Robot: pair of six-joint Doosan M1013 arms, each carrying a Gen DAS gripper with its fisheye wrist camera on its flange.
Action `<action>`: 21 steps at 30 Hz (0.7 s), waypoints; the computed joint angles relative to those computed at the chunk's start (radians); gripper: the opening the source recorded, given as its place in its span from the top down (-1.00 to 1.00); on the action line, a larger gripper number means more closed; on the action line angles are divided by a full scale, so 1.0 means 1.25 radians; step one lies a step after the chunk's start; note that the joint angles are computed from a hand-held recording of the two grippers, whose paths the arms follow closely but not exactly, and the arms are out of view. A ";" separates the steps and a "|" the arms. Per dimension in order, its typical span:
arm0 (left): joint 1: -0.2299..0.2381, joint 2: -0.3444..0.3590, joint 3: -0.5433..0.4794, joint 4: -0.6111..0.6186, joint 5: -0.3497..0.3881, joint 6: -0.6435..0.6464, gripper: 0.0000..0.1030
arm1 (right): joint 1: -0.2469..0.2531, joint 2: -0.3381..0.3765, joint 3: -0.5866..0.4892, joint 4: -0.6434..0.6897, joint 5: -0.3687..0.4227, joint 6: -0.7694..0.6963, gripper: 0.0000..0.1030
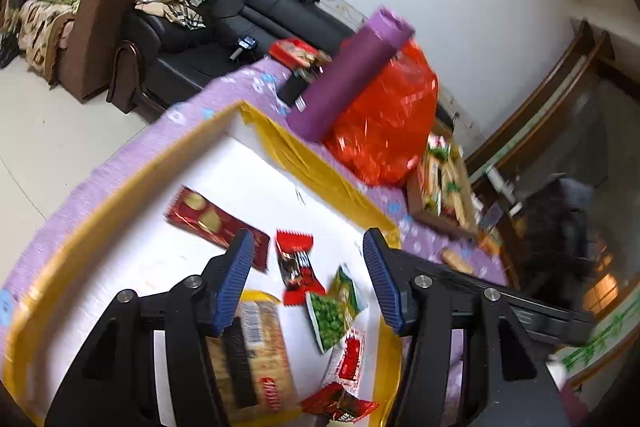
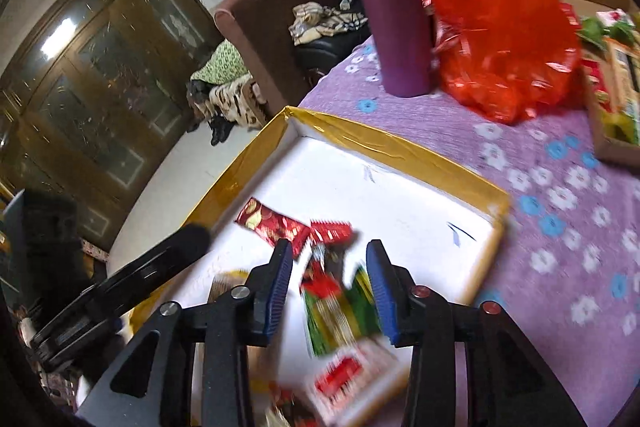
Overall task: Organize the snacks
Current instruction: 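Carry both held candies over the white tray and release them, then grasp yellow snack packet with right tool while left tool moves to yellow cracker bag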
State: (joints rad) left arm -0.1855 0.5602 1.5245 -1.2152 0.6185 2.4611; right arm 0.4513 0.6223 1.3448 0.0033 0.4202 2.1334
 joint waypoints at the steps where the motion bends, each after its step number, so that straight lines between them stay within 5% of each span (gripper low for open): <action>1: -0.006 -0.001 0.002 0.019 -0.005 -0.009 -0.08 | 0.002 -0.017 0.027 -0.020 -0.013 0.013 0.21; 5: -0.035 -0.002 -0.001 0.212 -0.012 -0.175 -0.08 | 0.004 -0.080 0.123 -0.164 -0.047 0.148 0.19; 12: -0.063 -0.036 0.048 0.299 -0.072 -0.231 -0.24 | -0.028 -0.202 0.311 -0.459 -0.104 0.535 0.14; 17: -0.061 -0.050 0.076 0.188 -0.039 -0.106 -0.38 | -0.053 -0.278 0.428 -0.717 -0.107 0.863 0.08; 21: -0.049 -0.109 0.139 -0.086 -0.053 0.140 -0.38 | -0.071 -0.324 0.498 -0.870 -0.079 1.077 0.06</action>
State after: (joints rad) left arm -0.2463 0.4234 1.6977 -1.3229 0.5519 2.6365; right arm 0.3623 0.2172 1.9670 -1.0839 0.3210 3.4795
